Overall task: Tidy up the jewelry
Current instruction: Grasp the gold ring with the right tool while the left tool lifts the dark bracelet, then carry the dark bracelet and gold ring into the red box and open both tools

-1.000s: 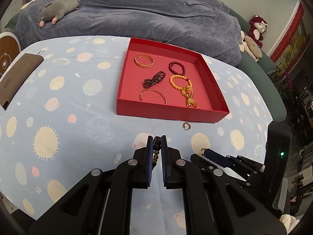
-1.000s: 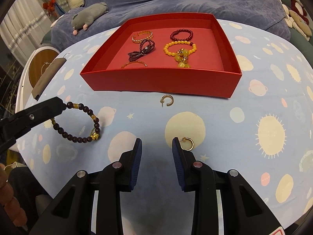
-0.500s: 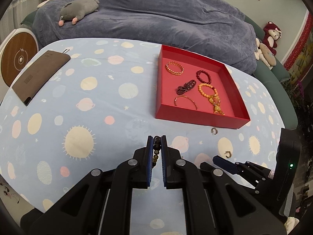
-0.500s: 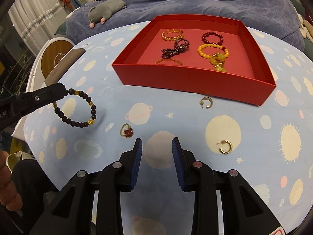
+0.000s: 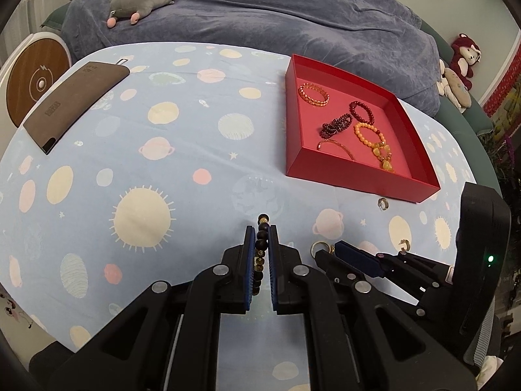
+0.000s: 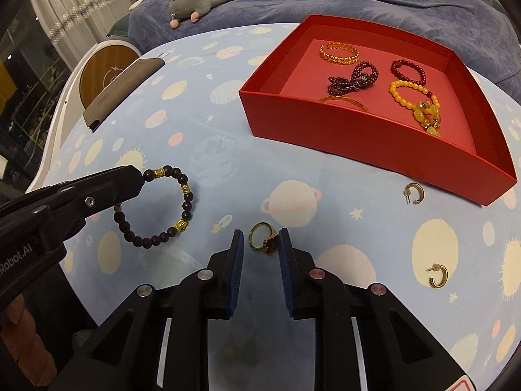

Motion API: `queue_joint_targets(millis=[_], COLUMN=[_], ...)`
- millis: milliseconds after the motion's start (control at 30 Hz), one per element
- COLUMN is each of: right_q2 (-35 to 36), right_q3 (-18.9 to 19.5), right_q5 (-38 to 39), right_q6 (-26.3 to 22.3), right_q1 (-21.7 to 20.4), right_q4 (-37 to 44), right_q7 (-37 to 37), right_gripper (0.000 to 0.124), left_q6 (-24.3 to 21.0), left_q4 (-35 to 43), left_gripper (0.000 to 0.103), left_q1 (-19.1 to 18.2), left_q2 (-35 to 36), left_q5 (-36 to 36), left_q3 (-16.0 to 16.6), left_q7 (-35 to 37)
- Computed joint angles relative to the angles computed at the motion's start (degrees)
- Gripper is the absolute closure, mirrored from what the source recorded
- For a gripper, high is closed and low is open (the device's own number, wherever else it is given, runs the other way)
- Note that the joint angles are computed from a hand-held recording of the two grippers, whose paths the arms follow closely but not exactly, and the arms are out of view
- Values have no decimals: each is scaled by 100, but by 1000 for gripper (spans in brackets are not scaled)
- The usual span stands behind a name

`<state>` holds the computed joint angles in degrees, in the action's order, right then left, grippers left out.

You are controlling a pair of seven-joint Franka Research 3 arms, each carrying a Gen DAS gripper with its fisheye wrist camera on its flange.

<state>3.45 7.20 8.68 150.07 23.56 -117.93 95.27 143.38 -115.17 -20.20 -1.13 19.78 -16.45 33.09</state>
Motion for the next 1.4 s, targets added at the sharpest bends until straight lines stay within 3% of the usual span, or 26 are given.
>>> queue_joint_targets(millis=[100,400,733,1000,1400], right_q2=[-9,-217,-890,-922,286], right_q3=[-10,-38,-160,-318,-491], right_q5=[-38,15,132,150,-5], right_q6=[13,82,126,203,73], right_q1=[-2,-65,-419,-797,-1002], right_q4=[-44,-234,-605,-244,1156], right_q7=[37,40,130,107,-2], right_gripper=[115,117,117,117,117], left_q6=[27,44,23,-114,-832], left_q4=[-27,17,640,1944,4601], left_gripper=[95,95,95,95,95], left_q1=[-3,-42,-173,-378,-918], left_q2=[28,42,233,976,2929], left_q5=[-72,-184,-42,271,500], left_q3=[3,-18,-82,-59,364], left_q7=[30,117,284,591,1226])
